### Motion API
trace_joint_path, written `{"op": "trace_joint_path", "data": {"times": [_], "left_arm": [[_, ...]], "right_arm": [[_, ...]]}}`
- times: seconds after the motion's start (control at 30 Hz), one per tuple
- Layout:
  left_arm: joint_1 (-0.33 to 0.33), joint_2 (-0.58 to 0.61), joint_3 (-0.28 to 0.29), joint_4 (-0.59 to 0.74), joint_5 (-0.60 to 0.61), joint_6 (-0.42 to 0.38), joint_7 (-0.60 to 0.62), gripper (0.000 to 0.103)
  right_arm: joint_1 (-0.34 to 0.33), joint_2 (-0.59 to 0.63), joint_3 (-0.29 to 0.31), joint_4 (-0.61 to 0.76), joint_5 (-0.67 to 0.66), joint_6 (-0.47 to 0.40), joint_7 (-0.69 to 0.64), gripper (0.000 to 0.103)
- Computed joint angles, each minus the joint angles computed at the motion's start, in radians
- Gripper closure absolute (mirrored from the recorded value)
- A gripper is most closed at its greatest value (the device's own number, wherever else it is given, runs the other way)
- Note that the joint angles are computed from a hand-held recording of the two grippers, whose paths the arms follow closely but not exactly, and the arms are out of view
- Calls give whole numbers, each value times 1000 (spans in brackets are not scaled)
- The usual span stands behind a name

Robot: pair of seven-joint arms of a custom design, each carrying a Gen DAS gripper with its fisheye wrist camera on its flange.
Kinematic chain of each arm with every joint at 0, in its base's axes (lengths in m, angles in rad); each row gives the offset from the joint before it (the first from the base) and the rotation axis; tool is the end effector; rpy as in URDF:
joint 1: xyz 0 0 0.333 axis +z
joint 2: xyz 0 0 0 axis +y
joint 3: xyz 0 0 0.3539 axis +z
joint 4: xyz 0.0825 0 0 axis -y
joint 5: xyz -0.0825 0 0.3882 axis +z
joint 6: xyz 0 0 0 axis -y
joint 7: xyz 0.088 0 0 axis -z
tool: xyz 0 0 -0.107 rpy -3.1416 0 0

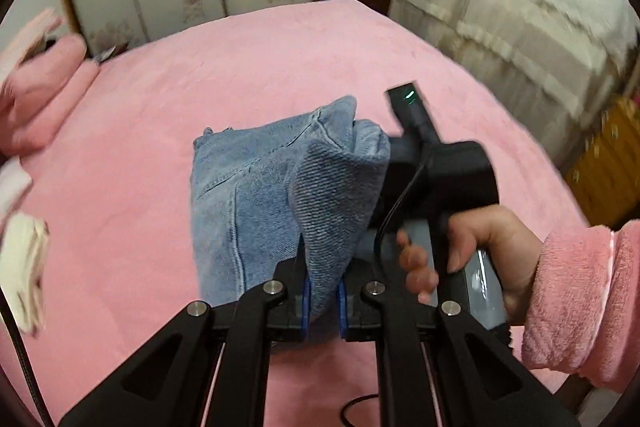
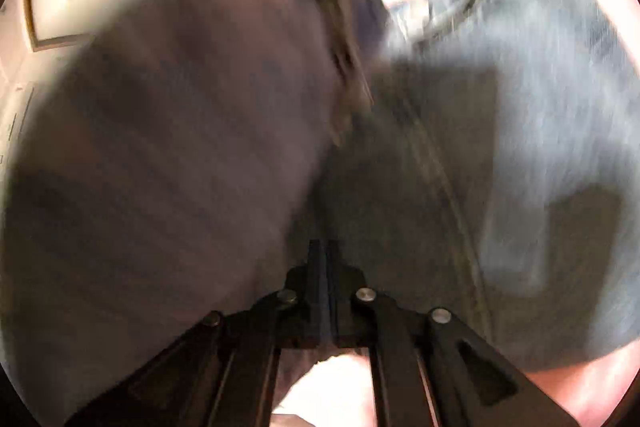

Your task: Fold large clothes

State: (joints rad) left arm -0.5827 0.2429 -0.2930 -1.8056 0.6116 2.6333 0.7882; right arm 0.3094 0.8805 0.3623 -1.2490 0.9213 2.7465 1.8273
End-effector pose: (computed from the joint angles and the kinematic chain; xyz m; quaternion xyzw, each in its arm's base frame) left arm 0.4362 -0.5171 0.5141 -0.4751 0.8111 -0.2936 0.1738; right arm 0.7205 0.4010 0.3276 -0.4203 0.7753 0.2889 0.3726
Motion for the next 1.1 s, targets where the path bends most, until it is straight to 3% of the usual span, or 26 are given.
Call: {"op": "trace_joint_path", "data": {"times": [0.13, 0.33, 0.4, 0.43, 0.5, 0.6, 0.67, 0.7, 0.77, 0.9, 0.97, 1.0, 1.1], "left_arm": [[-63, 95, 6, 153, 58, -94, -8, 96], [-130, 240, -4, 307, -36, -232, 38, 92], [-97, 279, -63, 326, -178, -268, 141, 82], [-72, 304, -101, 345, -274, -307, 208, 72], [-35, 376, -171, 433, -465, -487, 327, 52], [-35, 374, -161, 437, -545, -594, 365, 35], [-50, 341, -121, 405, -541, -612, 352, 23], [-52, 315, -107, 373, -540, -607, 340, 22], [-32, 256, -87, 294, -547, -588, 324, 21], [-5, 168, -53, 207, -524, -604, 250, 21], [12, 126, -42, 167, -508, -606, 215, 21], [20, 101, -39, 142, -500, -607, 196, 21], [42, 45, -34, 94, -478, -623, 159, 21]], "right_arm": [[-67, 4, 9, 56, 12, 26, -102, 100], [-115, 12, -110, 159, -131, -103, -77, 100], [-142, -20, -113, 107, -141, -129, -84, 100], [-152, -35, -117, 82, -145, -149, -81, 100], [-182, -87, -106, 9, -137, -195, -109, 100], [-183, -140, -84, -73, -107, -267, -139, 100], [-177, -213, -69, -203, -1, -277, -203, 99], [-189, -228, -42, -245, 11, -284, -208, 96], [-162, -245, -54, -279, 33, -313, -201, 83], [-80, -233, -116, -280, -12, -333, -106, 71], [-34, -220, -162, -256, -99, -371, 1, 59], [-18, -228, -187, -273, -114, -397, 8, 59], [-34, -188, -167, -242, -158, -447, 34, 59]]}}
